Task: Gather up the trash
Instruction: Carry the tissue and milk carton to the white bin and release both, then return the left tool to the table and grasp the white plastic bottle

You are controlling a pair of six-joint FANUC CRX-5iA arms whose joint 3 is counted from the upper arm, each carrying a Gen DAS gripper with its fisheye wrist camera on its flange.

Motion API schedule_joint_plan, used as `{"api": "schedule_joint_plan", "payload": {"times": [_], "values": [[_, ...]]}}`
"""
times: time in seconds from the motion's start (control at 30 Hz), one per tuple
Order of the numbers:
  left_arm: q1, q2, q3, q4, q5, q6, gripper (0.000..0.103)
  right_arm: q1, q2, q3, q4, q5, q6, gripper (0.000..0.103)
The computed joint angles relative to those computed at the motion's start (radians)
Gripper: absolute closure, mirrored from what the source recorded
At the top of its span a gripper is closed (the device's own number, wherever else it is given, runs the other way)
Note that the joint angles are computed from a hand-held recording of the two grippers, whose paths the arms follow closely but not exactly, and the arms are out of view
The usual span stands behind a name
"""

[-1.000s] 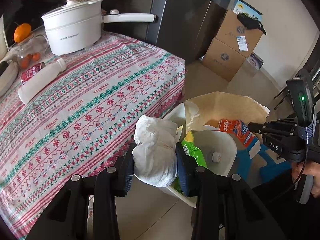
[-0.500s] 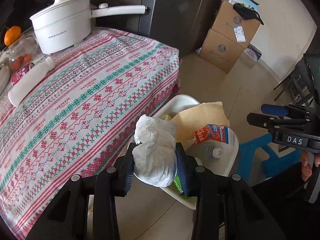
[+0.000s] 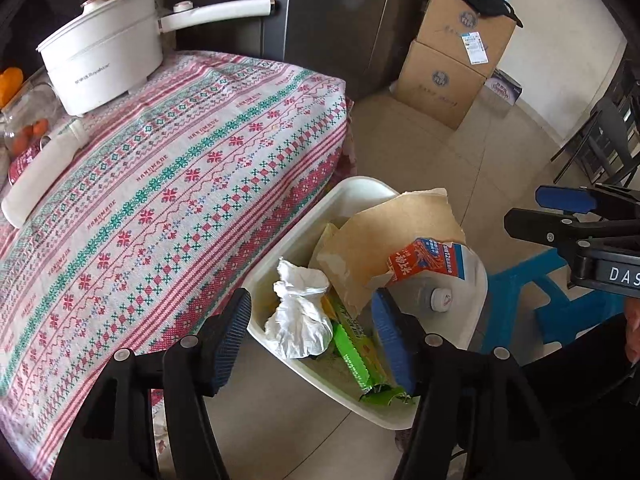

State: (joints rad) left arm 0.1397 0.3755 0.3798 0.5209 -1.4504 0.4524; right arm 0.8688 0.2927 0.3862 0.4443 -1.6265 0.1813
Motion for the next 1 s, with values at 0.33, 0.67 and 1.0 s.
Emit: {"api": "schedule_joint_plan", "payload": {"times": [0.33,0.67,1.0], "values": [[0.044,0.01,0.049,0.006,0.0,0.029,0.037,0.002,0.018,0.02,0.012,0.006,0.02,0.035],[0.109,0.036,0.118,0.029,0.01,0.072,0.026,0.006,0.088,0.113,0.044,0.024,0.075,0.032],[0.182,0.096,0.222,0.034,0.029,0.151,0.025,0.006,0.218,0.296,0.072,0.032,0.158,0.029]]}}
